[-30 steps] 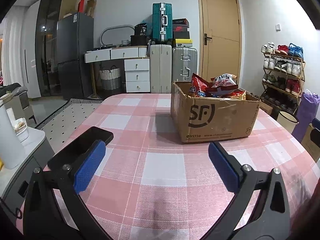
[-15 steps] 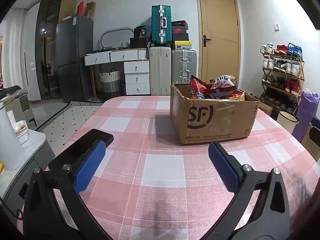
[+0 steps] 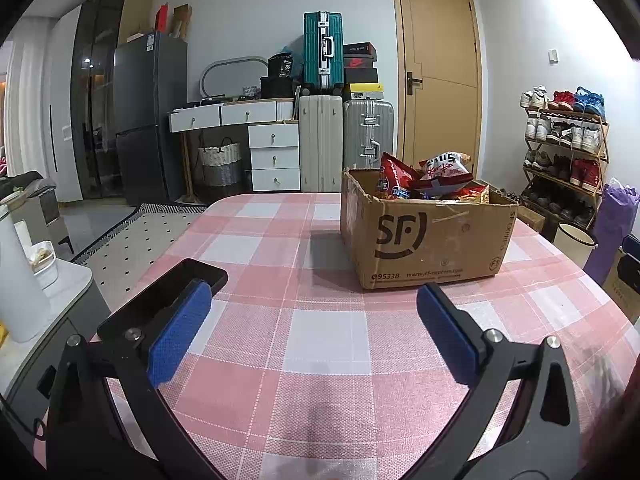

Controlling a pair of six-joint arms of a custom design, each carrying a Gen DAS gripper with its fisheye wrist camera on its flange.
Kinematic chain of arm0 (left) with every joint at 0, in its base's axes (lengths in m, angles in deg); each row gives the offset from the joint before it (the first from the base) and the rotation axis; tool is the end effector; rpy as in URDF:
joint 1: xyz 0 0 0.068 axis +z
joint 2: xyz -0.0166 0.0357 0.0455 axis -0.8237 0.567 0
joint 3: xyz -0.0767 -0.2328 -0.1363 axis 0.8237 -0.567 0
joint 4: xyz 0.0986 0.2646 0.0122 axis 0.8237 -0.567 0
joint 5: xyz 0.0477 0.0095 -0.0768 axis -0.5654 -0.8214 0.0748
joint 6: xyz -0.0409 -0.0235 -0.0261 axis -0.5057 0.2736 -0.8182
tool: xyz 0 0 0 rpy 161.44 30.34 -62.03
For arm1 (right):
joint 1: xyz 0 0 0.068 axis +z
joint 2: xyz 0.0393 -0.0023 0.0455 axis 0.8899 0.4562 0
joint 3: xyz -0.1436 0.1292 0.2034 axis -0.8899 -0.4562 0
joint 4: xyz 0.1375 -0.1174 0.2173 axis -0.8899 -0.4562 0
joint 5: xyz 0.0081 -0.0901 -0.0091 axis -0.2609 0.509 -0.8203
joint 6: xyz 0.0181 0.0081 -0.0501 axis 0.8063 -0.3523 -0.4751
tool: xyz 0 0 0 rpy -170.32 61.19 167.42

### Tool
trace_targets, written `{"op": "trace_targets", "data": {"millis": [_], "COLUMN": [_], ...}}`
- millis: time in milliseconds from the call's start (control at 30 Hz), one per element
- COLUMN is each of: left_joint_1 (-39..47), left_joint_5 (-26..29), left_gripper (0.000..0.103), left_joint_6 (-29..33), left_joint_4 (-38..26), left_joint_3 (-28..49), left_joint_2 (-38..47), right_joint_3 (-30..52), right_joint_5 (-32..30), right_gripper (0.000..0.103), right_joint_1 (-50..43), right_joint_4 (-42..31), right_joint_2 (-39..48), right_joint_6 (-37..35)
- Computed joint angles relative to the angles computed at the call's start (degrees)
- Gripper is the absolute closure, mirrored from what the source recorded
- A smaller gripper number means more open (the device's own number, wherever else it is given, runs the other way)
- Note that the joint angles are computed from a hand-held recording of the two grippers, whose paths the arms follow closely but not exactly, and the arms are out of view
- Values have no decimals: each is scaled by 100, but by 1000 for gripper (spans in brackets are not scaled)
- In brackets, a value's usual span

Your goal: Organize snacks

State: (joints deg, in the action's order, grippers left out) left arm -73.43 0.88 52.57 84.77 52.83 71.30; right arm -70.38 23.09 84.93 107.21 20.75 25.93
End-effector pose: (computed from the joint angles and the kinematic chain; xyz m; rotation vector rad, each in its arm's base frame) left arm 0.1683 -0.0337 0.1689 -0.3298 1.9494 0.2229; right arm 0.2202 0.0964 0.1611 -0.5017 1.8496 0.4320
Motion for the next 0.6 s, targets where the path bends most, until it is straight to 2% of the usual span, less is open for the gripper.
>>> {"op": "trace_targets", "data": {"millis": [267, 600], "left_joint_1": [-157, -216], "left_joint_5": [-222, -215], "left_gripper": [0, 0], "left_joint_6": [-9, 17], "left_joint_4": [-22, 46], "left_joint_3": [-49, -25], "left_joint_2": [-168, -66], "right_joint_3": [-4, -23], "right_joint_5": [15, -58], "right_gripper": [0, 0], "right_joint_1": [-4, -125], "right_joint_4": [10, -58], "right_joint_2": [5, -78], "right_joint_6": [29, 106]}}
